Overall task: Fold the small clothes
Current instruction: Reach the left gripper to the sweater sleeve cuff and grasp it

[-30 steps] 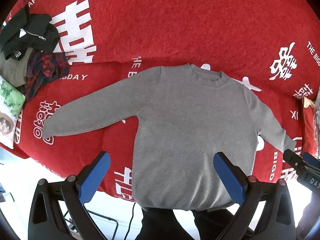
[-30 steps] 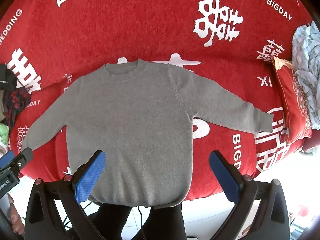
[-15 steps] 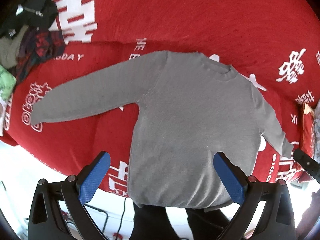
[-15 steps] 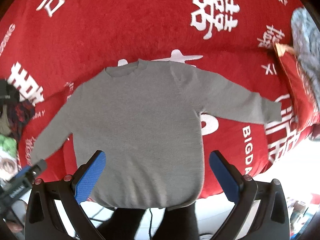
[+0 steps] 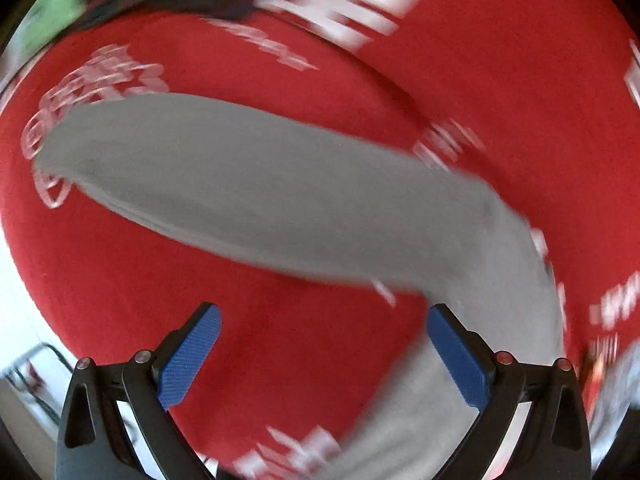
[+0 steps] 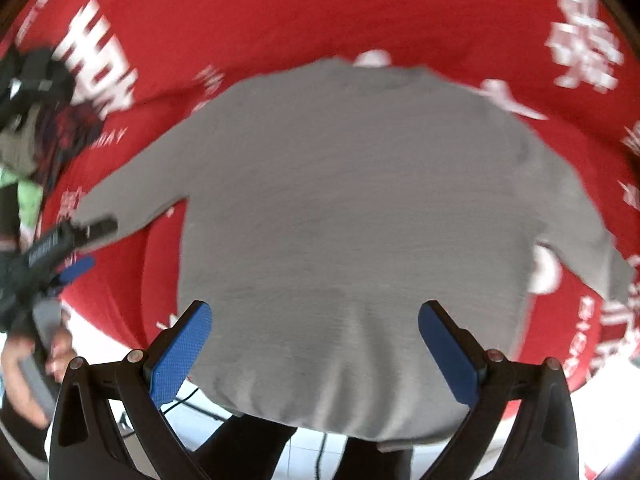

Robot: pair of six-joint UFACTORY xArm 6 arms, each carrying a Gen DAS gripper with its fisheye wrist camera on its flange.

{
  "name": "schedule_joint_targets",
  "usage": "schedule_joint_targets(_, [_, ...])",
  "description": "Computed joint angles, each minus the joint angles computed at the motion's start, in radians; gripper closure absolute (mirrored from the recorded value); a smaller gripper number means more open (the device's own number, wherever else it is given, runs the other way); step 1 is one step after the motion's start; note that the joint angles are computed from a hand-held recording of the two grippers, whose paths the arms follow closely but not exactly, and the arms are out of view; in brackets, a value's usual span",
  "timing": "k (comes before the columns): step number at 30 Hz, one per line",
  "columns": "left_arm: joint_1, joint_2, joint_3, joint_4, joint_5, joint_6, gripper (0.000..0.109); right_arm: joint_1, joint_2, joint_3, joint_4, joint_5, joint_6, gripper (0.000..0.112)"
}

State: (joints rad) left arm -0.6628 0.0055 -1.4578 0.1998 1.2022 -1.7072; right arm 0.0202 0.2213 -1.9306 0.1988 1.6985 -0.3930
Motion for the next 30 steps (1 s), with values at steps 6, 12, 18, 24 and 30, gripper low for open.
schedule_joint_targets(6, [0.033, -0.317, 0.478, 0.165, -0.226, -0.341, 0.006, 0.089, -0.068, 0.206, 0.064, -0.062, -0.024, 0.009])
schedule_joint_targets(12, [0.054, -0.382, 0.589, 0.333, -0.347, -0.528, 0.006, 0.135, -0.100, 0.282, 0.126, -0.087, -0.018, 0.009])
schedule_joint_targets(18, [0.135, -0.355, 0.565, 0.329, -0.359, -0.482, 0.023, 0.161, -0.080, 0.266, 0.139, -0.088, -0.012, 0.009])
schedule_joint_targets(24, [0.150, -0.382, 0.585, 0.230, -0.331, -0.343, 0.098, 0.152, -0.084, 0.270, 0.145, -0.090, 0.014, 0.009])
schedule_joint_targets(30, [0.129, -0.346, 0.489, 0.306, -0.345, -0.212, 0.098, 0.110, -0.101, 0.281, 0.153, -0.091, 0.038, 0.009])
